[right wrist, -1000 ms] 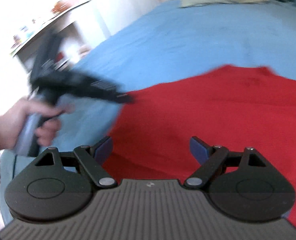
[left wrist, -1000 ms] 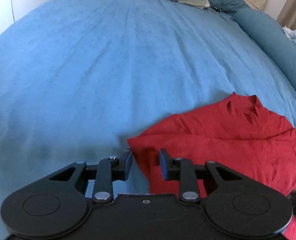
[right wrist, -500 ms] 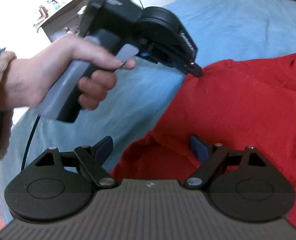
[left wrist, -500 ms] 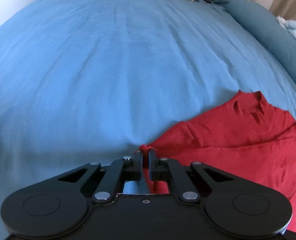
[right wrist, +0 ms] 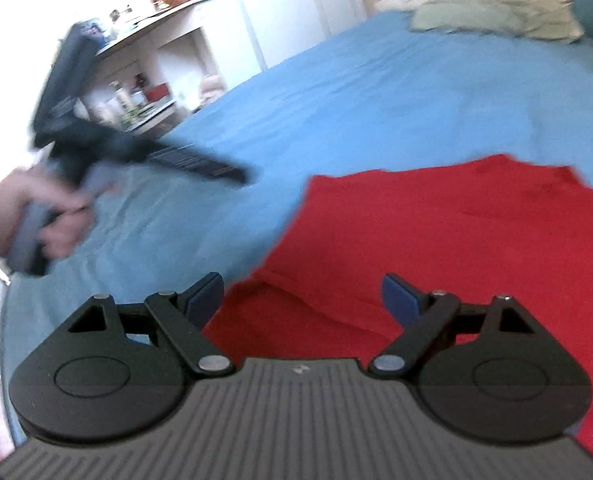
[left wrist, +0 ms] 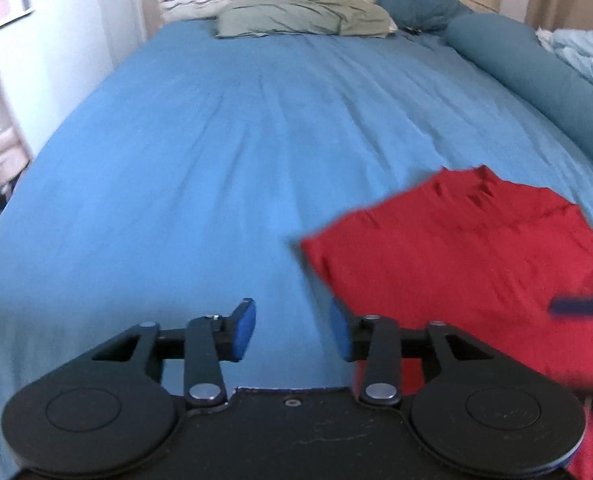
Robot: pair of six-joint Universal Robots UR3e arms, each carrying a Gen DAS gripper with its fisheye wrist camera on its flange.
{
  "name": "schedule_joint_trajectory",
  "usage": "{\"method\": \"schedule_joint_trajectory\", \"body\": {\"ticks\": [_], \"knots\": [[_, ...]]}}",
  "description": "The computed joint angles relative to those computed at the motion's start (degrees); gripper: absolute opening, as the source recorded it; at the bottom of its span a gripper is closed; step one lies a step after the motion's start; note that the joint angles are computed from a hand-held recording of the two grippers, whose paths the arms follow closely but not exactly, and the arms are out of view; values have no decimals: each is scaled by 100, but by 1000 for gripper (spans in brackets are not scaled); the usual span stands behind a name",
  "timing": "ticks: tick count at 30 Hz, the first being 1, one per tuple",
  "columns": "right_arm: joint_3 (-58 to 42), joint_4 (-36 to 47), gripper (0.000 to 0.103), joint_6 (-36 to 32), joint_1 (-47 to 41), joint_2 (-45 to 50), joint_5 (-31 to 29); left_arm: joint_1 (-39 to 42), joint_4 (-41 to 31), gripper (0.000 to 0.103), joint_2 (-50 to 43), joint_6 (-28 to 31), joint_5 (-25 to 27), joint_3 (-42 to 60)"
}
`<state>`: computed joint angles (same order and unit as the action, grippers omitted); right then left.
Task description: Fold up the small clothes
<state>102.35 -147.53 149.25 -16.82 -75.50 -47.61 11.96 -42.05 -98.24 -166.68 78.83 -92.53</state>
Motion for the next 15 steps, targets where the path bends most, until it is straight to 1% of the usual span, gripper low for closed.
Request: {"method": "schedule_joint_trajectory", "body": {"ticks": [2, 4, 6, 8, 9, 10, 13, 14, 15], "knots": [[506, 447, 102, -434, -526, -770, -21, -88, -262, 49, 886, -296, 158, -796], [989, 1151, 102, -1017, -1191, -1688, -59, -210, -601, 49, 1773, -515, 283, -1514], [1226, 2330, 102, -1781, -2007, -2595, -14, -461, -974, 49, 2525, -813, 542, -2041], [1324, 3445, 102, -2514, -2779, -3295, -41, -773, -1407, 49, 3198, -1137, 800, -2436], [1293, 4257, 102, -3130, -3320, -3675, -71, -950, -1584, 49, 3445, -1303, 942, -2571], [1285, 4852, 102, -3591, -3770, -4019, -122, -1130, -1757, 49, 3658, -1466, 1062, -2666], [1158, 6596, 102, -5043, -5246, -4764, -366, -1782, -2138, 49, 4214, -2019, 1502, -2955], [1090, 7098, 102, -5525, -5784, -4886, -473, -2013, -2246, 49, 4328, -2214, 1652, -3016], [1073, 7395, 101, -5802, -6163, -4973, -588, -2249, -2371, 49, 4444, -2424, 1797, -3072]]}}
